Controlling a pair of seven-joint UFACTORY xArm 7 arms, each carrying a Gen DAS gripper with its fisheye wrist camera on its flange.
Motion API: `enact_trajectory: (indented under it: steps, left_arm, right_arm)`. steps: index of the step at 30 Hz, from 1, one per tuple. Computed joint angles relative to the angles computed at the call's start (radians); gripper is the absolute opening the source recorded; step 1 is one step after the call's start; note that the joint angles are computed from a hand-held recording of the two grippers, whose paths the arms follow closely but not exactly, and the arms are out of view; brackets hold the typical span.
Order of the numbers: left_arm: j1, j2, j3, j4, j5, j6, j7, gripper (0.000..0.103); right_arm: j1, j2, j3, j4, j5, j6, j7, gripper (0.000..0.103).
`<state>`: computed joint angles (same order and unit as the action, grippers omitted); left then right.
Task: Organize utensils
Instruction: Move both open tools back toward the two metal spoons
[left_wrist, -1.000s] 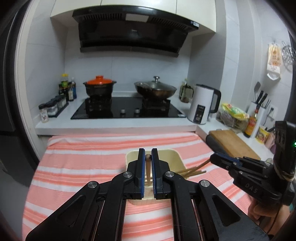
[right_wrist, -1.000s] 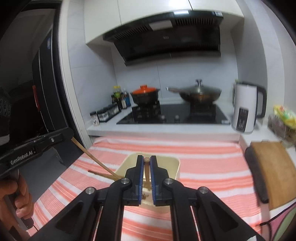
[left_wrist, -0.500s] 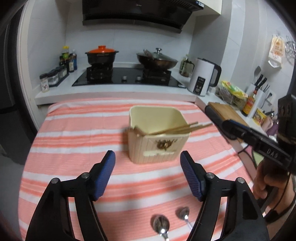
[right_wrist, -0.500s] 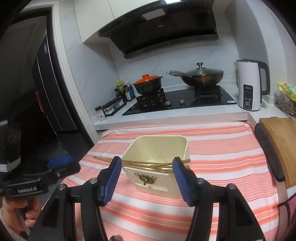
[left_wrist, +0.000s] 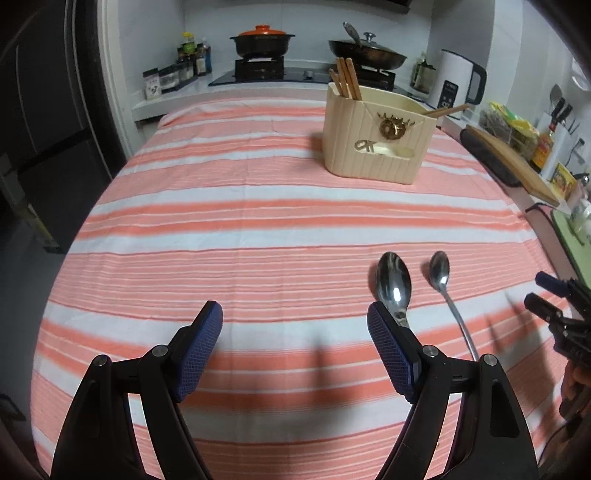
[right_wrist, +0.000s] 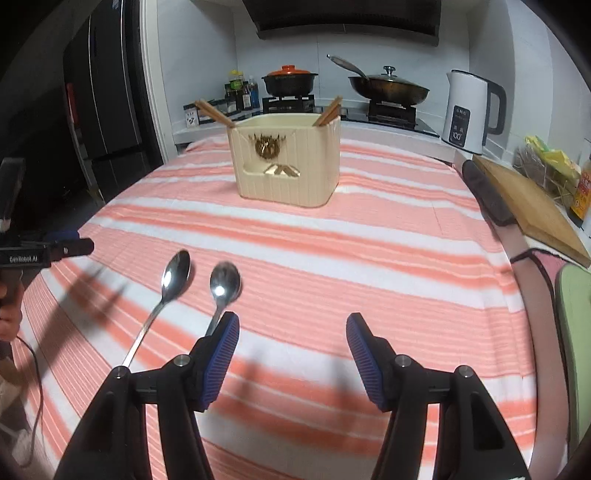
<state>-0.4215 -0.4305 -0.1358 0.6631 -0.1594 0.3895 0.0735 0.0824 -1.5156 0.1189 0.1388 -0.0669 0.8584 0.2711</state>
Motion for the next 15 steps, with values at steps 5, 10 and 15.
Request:
enact_trajectory:
  steps: [5,10,15]
  left_arm:
    - [0.014,-0.037,-0.031,-0.029,0.05,-0.016,-0.023,0.082]
    - [0.028,-0.052,-0.045,-0.034,0.089,-0.031,-0.054,0.082]
    - [0.021,-0.063,-0.032,-0.053,0.099,-0.039,-0.062,0.082]
  right_arm:
    - [0.036,-0.097,0.042,-0.039,0.012,0.076,0.048,0.062]
    - [0.069,-0.116,0.063,-0.047,0.015,0.099,0.086,0.062]
    - [0.104,-0.074,0.085,-0.036,0.013,0.079,0.115,0.062]
